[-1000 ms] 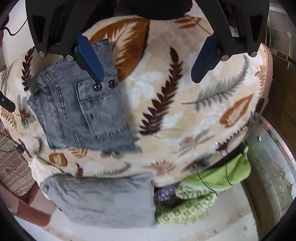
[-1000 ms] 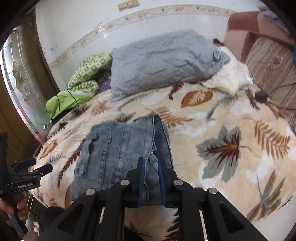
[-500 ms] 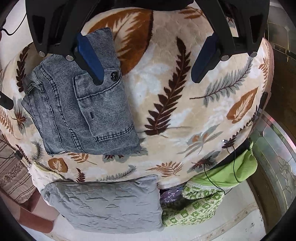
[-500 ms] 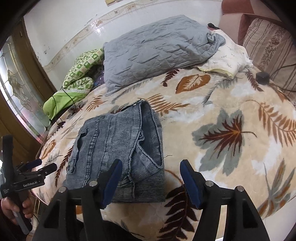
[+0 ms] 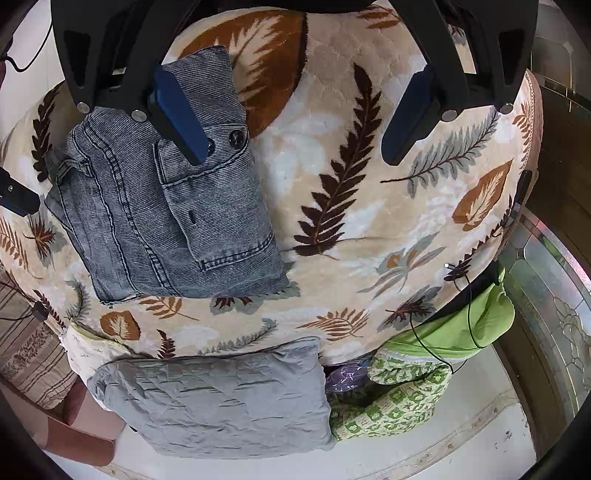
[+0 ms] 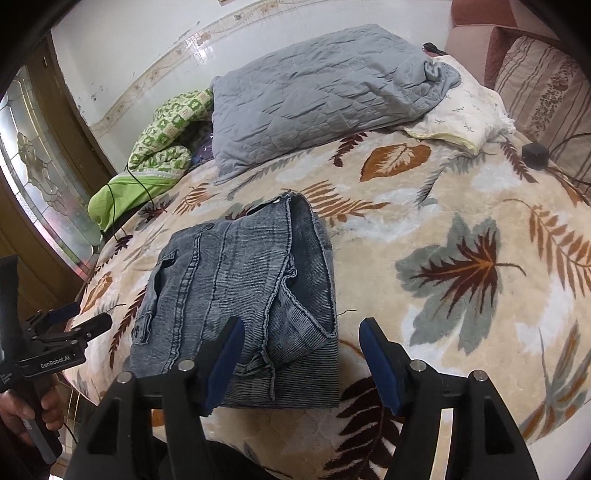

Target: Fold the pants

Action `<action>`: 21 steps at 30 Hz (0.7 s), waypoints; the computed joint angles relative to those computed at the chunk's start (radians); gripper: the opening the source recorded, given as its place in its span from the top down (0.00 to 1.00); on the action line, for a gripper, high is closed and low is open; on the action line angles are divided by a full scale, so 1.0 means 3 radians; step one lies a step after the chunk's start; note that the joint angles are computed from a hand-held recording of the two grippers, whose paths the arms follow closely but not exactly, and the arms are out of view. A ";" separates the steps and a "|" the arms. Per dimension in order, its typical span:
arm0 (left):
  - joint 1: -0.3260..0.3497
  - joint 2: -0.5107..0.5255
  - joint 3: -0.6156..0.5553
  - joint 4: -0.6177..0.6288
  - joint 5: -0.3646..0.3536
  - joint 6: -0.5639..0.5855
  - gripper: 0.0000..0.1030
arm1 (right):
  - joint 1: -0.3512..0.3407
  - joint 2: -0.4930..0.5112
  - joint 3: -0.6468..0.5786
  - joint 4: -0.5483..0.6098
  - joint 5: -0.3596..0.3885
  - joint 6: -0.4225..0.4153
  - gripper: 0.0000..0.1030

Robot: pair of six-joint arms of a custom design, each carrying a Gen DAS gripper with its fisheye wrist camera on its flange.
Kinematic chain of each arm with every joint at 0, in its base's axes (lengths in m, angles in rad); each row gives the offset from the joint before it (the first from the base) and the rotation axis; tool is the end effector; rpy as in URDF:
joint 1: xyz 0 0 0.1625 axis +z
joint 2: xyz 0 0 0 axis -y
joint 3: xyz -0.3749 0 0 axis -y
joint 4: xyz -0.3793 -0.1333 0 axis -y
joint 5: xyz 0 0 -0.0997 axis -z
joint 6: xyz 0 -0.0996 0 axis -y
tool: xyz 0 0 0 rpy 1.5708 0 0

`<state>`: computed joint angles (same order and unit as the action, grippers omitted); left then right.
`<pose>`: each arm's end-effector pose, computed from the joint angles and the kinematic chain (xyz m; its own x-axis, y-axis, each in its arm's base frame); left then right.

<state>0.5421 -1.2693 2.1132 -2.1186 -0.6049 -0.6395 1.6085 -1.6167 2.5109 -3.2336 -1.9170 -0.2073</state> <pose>-0.2678 -0.4125 0.1538 -0.5594 0.1957 -0.8054 0.6050 0.7606 -0.2354 0.1129 -0.3531 0.2432 -0.9230 0.0481 0.3818 -0.2218 0.7442 -0.6300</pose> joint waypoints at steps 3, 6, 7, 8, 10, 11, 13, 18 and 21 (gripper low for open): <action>0.0007 0.0018 -0.0004 -0.0021 -0.0009 0.0021 0.08 | -0.0015 -0.0001 0.0002 -0.0001 0.0014 0.0003 0.34; 0.0014 0.0033 -0.0007 -0.0042 -0.0019 0.0034 0.08 | -0.0030 0.0004 0.0001 0.0003 0.0016 0.0010 0.34; 0.0018 0.0040 -0.0009 -0.0049 -0.0021 0.0040 0.08 | -0.0033 0.0008 0.0001 0.0004 0.0016 0.0014 0.34; 0.0021 0.0048 -0.0012 -0.0054 -0.0023 0.0043 0.08 | -0.0037 0.0015 0.0001 0.0001 0.0014 0.0014 0.34; 0.0029 0.0061 -0.0017 -0.0067 -0.0032 0.0060 0.08 | -0.0041 0.0028 0.0001 -0.0005 0.0014 0.0012 0.34; 0.0032 0.0067 -0.0019 -0.0071 -0.0034 0.0064 0.08 | -0.0045 0.0039 -0.0002 -0.0003 0.0016 0.0012 0.34; 0.0038 0.0078 -0.0022 -0.0076 -0.0038 0.0062 0.08 | -0.0050 0.0054 -0.0001 -0.0008 0.0016 0.0014 0.34; 0.0056 0.0099 -0.0027 -0.0104 -0.0073 0.0073 0.08 | -0.0057 0.0089 -0.0006 -0.0013 0.0018 0.0009 0.34; 0.0094 0.0109 -0.0027 -0.0189 -0.0156 0.0135 0.08 | -0.0079 0.0088 -0.0002 -0.0009 0.0044 0.0023 0.34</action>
